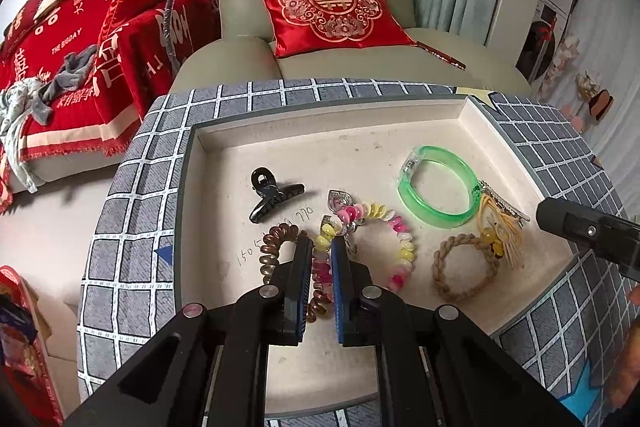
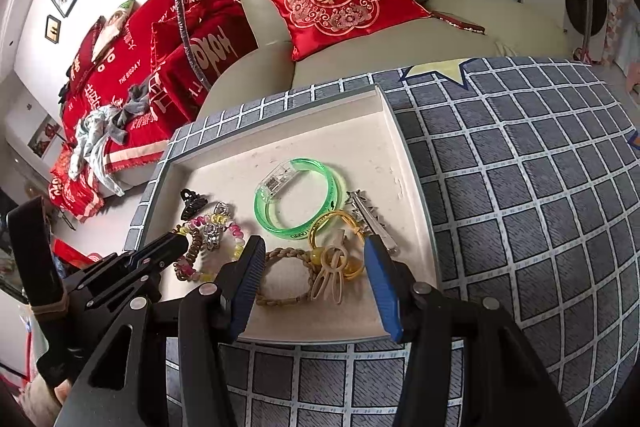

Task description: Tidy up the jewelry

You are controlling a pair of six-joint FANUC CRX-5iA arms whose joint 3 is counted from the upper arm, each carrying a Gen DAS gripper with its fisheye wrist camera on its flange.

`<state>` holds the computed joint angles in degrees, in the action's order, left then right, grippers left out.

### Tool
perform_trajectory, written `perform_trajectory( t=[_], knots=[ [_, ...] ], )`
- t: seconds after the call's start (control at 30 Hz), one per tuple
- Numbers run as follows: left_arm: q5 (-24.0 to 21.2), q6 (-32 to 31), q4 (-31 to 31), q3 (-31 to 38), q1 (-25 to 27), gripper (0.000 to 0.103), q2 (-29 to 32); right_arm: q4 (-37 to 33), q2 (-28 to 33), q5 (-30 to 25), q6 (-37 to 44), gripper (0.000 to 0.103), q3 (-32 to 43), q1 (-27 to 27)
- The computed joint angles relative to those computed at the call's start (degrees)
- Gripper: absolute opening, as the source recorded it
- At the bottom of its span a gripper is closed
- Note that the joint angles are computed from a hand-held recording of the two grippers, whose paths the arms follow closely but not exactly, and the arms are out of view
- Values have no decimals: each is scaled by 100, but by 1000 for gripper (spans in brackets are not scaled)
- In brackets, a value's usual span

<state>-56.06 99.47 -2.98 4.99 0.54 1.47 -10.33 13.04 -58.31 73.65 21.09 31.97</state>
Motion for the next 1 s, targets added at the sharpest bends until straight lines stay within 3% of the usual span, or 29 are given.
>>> perform_trajectory(
  t=[0.17,0.2,0.23,0.27,0.33,0.5,0.53,0.6,0.67,0.77,0.83,1.0],
  knots=[
    [85,-15,117,-52,67,24,-21,2,2,-9,2,55,4,-7],
    [102,-24,129,-66,82,37,-32,-3,1,-34,-8,55,9,-16],
    [103,-7,114,-60,86,95,-37,-6,-3,-43,-10,55,11,-21],
    [34,153,-49,11,45,103,-27,-5,-5,-49,-6,55,11,-27],
    [160,408,-411,14,-55,103,-108,-8,7,-53,20,55,18,-36],
    [93,500,-607,104,-88,103,-123,-8,3,-72,5,56,15,-48],
    [59,548,-724,124,-129,103,-141,-14,-4,-73,-3,60,10,-44],
    [12,608,-873,128,-189,103,-187,37,-53,-25,-3,87,-57,-16],
    [-56,709,-1034,132,-248,103,-247,230,-147,160,-77,88,-211,88],
    [-110,838,-1156,73,-305,103,-352,612,-296,386,-208,103,-474,261],
    [-102,832,-1126,-26,-295,103,-454,813,-487,715,-307,103,-780,356],
    [-121,861,-1080,-261,-312,103,-699,1137,-668,773,-493,103,-1064,516]
  ],
)
